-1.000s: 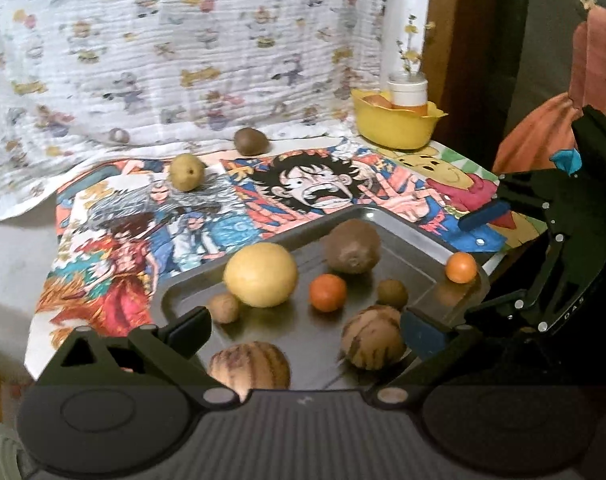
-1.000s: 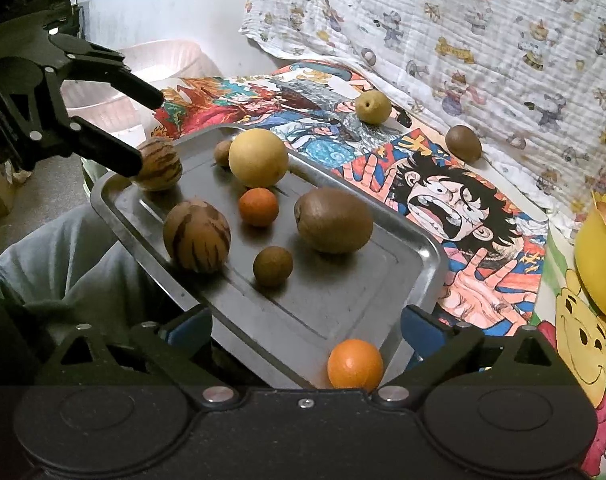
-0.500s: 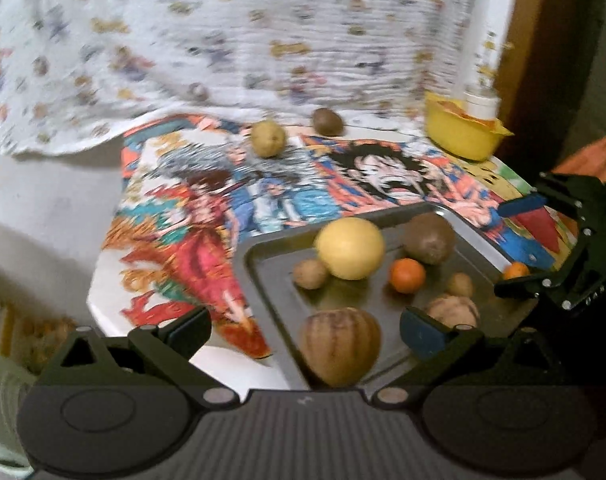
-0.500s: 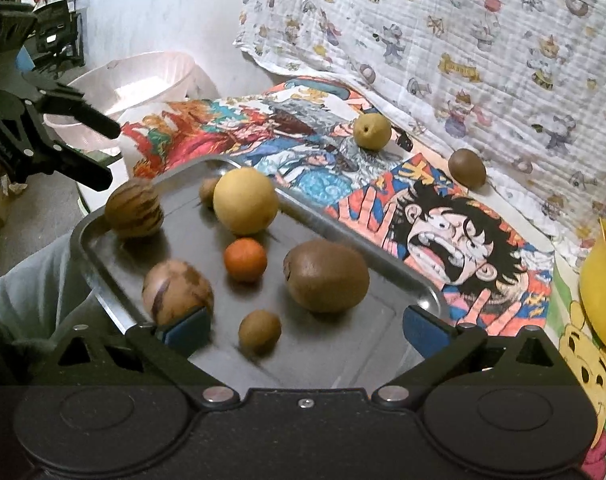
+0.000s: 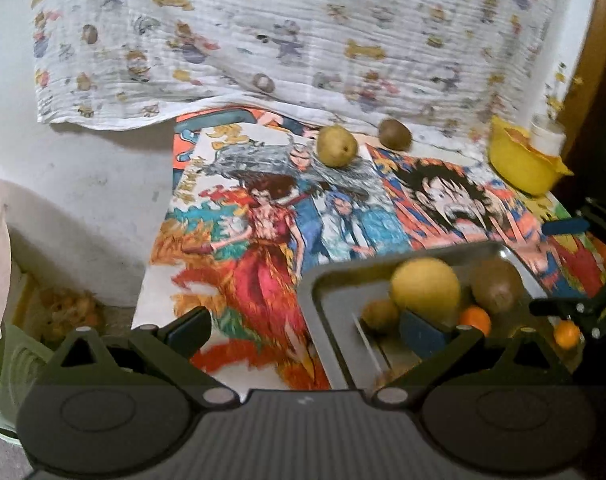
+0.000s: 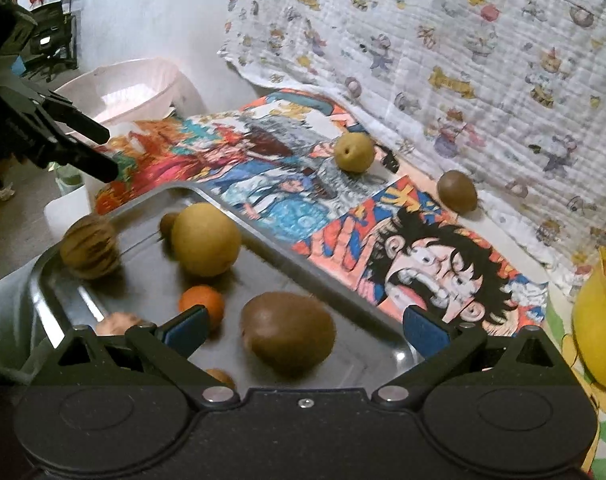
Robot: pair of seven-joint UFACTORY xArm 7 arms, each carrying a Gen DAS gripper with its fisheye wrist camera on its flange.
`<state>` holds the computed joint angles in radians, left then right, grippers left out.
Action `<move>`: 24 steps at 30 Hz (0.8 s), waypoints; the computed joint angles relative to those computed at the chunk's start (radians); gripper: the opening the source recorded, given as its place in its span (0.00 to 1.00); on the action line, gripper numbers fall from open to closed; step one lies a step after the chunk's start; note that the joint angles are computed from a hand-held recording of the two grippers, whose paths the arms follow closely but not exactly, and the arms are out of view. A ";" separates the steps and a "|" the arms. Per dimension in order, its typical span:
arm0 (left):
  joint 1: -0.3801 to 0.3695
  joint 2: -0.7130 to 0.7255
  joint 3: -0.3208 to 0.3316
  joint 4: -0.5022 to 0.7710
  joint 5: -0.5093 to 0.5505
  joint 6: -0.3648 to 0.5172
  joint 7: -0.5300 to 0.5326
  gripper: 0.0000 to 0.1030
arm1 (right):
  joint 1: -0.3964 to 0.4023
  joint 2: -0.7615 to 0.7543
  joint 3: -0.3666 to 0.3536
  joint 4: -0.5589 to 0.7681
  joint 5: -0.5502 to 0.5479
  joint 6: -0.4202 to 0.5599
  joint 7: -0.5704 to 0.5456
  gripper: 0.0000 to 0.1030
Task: Organize fruits
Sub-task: 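Move the left gripper to the yellow pear while the right moves to the brown kiwi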
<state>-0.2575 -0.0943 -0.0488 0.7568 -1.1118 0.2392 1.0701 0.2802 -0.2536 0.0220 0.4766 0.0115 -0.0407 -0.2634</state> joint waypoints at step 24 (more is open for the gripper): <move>-0.035 0.467 -0.042 0.543 0.765 0.030 -0.646 0.99 | -0.061 0.370 -0.065 0.487 0.465 0.116 -0.123 0.99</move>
